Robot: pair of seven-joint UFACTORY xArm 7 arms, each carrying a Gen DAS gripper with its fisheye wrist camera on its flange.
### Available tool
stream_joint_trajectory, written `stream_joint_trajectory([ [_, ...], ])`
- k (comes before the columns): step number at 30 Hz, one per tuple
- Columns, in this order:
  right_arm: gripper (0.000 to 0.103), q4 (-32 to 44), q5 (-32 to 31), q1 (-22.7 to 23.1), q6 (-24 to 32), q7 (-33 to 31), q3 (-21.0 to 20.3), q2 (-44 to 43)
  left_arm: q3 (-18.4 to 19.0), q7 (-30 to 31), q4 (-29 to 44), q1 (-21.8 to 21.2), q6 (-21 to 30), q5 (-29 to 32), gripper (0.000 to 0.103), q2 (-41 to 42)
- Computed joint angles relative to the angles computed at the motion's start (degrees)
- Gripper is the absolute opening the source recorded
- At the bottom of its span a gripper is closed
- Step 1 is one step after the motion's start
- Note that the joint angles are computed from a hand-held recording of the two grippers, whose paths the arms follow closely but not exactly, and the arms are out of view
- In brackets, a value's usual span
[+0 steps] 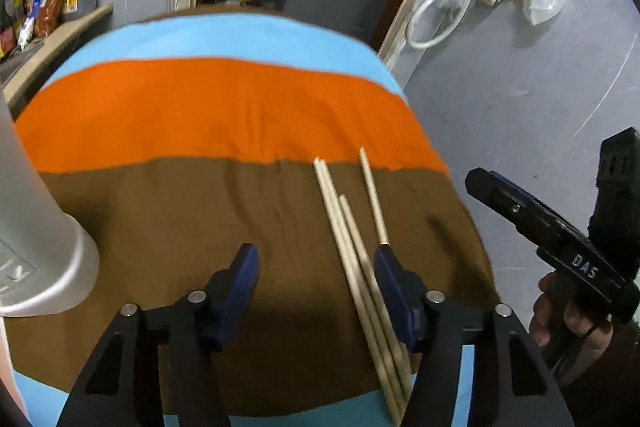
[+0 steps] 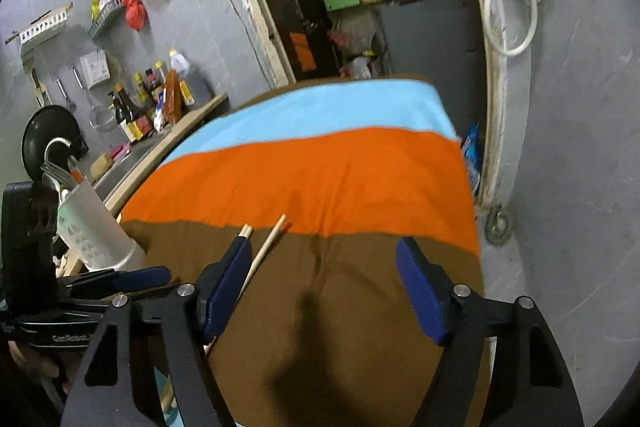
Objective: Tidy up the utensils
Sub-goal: 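Grasp one chopstick with the right tool while the left tool grasps another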
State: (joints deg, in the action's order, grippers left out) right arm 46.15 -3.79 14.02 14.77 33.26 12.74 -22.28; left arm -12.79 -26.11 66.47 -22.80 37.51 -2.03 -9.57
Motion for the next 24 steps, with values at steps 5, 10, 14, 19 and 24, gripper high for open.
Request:
stream_joint_trajectory([
  [5,0.069,-0.44,0.93,1.29,-1.38,-1.43,-0.65,1.17,-0.84,-1.65,1.37,0.04,2.75,3.33,0.05,1.2],
  [10,0.069,0.13,1.58,1.6,-0.97,-2.01,-0.99,1.52,-1.33,-3.33,3.6,-0.32,5.44,7.0,0.049,2.78],
  [14,0.069,0.45,1.5,1.3,-0.88,-1.67,-0.64,1.79,-1.08,-3.95,3.71,-0.61,6.02,7.52,0.046,2.7],
  [19,0.069,0.54,2.42,2.23,-0.31,-3.2,-1.49,1.98,-1.33,-4.41,5.46,-0.84,8.03,9.4,0.046,3.57],
  [24,0.069,0.46,2.25,1.77,0.03,-2.63,-0.95,1.74,-0.9,-2.94,6.89,-1.33,8.48,8.53,0.033,4.82],
])
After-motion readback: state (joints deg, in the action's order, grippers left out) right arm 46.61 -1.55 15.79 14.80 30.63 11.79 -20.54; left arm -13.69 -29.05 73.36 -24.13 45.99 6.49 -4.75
